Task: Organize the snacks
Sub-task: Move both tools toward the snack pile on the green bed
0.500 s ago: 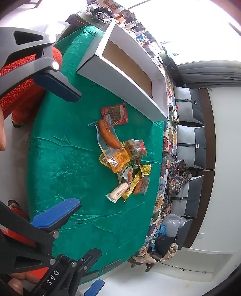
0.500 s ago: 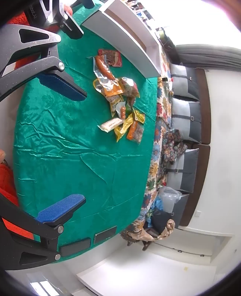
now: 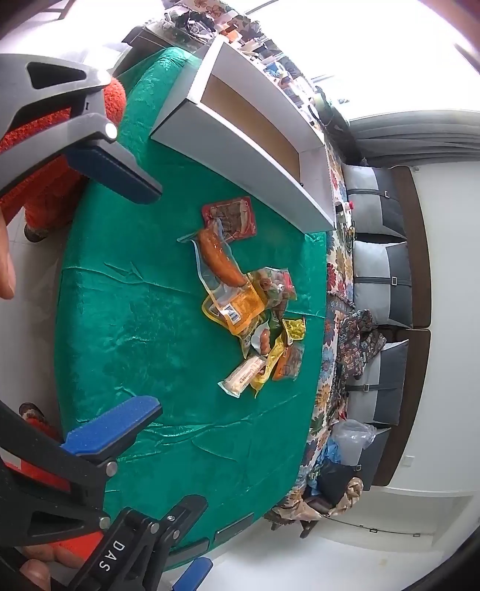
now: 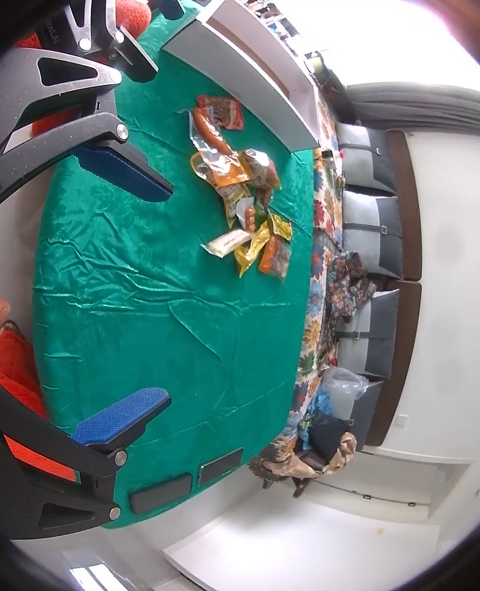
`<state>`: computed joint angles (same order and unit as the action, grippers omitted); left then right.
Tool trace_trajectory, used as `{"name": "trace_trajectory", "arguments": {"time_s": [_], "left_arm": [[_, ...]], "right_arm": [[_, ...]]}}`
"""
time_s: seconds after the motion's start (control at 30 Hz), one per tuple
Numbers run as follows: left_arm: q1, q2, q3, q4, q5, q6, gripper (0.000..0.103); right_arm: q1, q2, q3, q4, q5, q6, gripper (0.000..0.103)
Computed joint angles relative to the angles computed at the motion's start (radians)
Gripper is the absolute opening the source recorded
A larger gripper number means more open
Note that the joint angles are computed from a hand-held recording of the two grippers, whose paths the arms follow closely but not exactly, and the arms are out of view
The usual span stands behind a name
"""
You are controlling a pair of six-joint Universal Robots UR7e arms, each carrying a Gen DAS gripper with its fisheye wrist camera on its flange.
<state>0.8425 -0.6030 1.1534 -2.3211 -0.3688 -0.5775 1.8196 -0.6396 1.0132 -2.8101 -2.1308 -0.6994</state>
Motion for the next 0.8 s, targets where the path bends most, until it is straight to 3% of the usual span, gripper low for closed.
{"name": "trace_trajectory", "arguments": {"time_s": [0.27, 0.4, 0.53, 0.73, 0.8], "left_arm": [[0.071, 0.024, -0.022, -0.028, -0.038, 0.04, 0.103], [0.135, 0.057, -0.094, 0.117, -0.068, -0.025, 0.103], [0.194, 0.146, -0.229, 0.22, -0.073, 0.012, 0.103], [0.242, 0.218, -0.363, 0.292, -0.142, 0.018, 0.103], [0.249, 0.22, -0.362, 0.253, -0.164, 0.032, 0.103]], "right_arm": [[-0.022, 0.056, -0.045, 0.024, 0.016, 0.041, 0.102], [-0.036, 0.072, -0.043, 0.038, 0.053, 0.041, 0.102], [-0.054, 0.102, -0.076, 0.093, 0.07, 0.051, 0.102], [-0.083, 0.249, -0.3, 0.302, 0.004, 0.051, 0.102], [-0.091, 0.308, -0.386, 0.355, -0.012, 0.043, 0.102]]}}
